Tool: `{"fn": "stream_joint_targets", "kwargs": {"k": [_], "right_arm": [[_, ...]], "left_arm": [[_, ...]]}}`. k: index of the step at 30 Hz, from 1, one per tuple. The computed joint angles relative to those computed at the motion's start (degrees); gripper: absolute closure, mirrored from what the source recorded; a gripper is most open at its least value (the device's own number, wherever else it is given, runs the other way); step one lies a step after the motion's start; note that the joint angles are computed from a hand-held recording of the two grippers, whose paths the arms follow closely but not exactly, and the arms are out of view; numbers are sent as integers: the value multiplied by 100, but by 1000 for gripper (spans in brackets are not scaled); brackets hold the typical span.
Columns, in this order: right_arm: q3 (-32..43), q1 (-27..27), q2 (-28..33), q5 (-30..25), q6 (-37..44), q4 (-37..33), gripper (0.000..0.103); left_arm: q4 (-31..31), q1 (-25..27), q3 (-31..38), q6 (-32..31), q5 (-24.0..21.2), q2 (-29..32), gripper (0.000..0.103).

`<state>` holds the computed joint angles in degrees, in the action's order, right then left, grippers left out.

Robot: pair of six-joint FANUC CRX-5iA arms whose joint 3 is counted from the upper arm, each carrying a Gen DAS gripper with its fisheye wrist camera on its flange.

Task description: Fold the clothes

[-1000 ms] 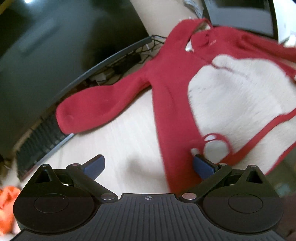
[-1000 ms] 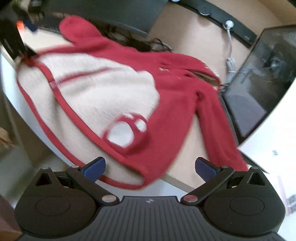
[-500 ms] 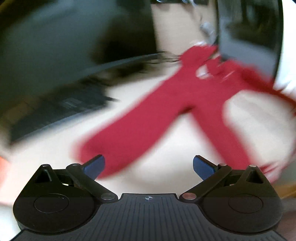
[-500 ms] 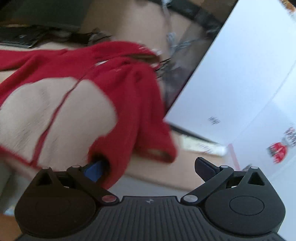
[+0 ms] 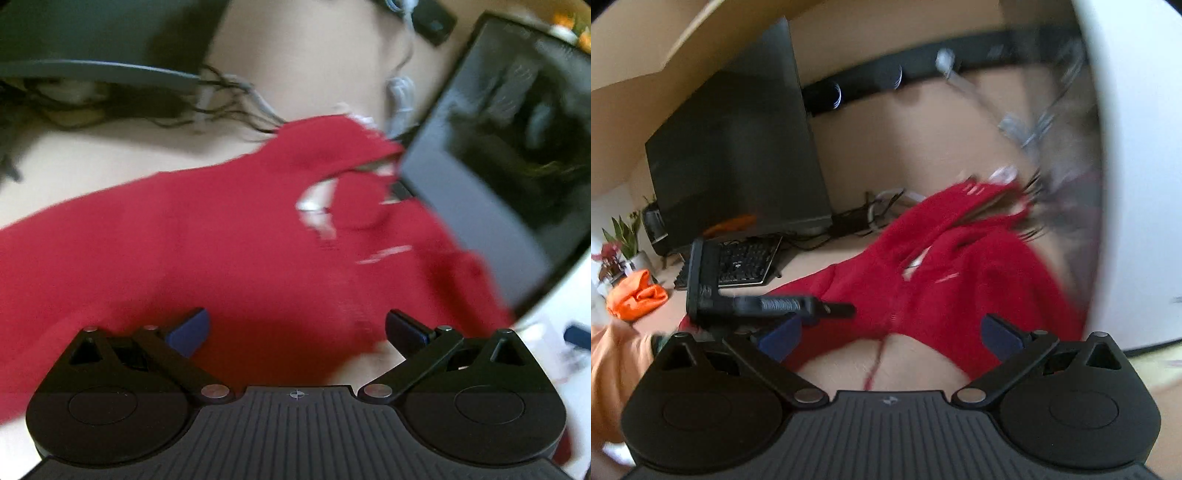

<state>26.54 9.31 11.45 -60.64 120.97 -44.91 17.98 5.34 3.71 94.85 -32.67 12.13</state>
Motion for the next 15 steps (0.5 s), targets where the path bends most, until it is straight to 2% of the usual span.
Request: {"fn": "stream_joint_targets", "kwargs": {"k": [2,6,11,13,15], "right_arm": [[270,345,452,46,-534,345,0],[651,503,970,-509,-1178,-89,0],[1129,803,1413,-995,-1749,-451,0],[1226,1056,1454,-1009,-1976,-289,0],[1336,1406,1458,-1042,-2243,316,0]], "left_arm": [[-284,36,-135,10,109,-129,0],[-634,248,-346,-30,22,-401,0],[-692,728,-1002,-157,155,-988,0],[-609,941,-1224,-321,194,-1183,0],[-209,1081,-1422,-817,286,-1259,0]]}}
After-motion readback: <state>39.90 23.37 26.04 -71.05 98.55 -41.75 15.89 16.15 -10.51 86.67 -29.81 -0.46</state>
